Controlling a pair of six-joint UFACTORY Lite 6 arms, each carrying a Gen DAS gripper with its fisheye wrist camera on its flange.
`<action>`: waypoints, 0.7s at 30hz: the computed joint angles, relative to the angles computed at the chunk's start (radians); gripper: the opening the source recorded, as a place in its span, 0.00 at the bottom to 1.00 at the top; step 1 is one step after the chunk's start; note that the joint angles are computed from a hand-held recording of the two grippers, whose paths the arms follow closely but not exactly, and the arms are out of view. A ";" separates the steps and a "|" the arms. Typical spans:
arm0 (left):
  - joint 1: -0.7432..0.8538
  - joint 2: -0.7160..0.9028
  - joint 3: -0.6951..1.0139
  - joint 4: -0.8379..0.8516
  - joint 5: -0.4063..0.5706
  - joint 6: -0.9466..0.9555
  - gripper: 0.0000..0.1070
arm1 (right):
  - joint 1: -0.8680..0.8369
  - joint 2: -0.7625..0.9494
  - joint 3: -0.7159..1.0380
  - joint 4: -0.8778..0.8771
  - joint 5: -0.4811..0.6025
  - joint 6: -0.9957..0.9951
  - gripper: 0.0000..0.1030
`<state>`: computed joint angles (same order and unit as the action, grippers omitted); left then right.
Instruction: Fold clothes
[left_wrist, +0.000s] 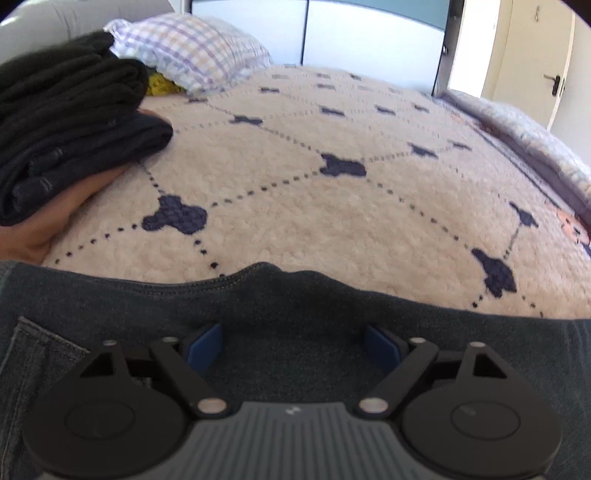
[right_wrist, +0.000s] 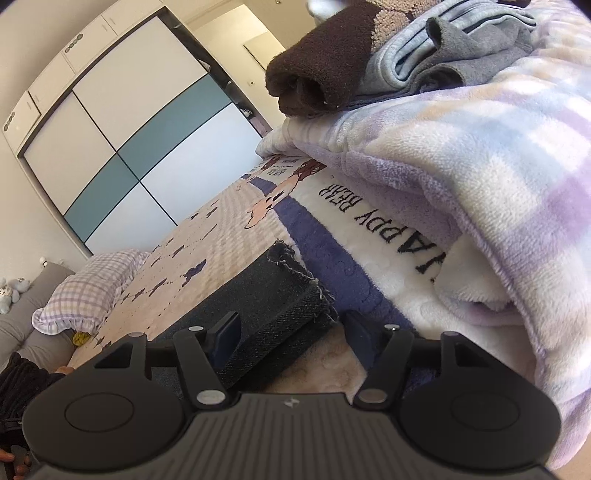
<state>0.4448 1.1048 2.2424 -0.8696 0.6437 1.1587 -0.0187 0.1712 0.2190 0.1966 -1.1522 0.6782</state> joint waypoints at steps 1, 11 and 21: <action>0.005 -0.049 -0.077 -0.078 -0.009 0.088 0.68 | 0.000 -0.006 -0.005 -0.004 0.001 -0.001 0.63; -0.035 -0.019 -0.100 -0.109 -0.109 0.123 0.79 | 0.074 -0.020 0.056 0.126 0.098 -0.109 0.35; -0.021 -0.236 -0.245 -0.082 0.199 0.195 0.78 | 0.231 -0.268 0.032 0.303 0.148 -0.336 0.16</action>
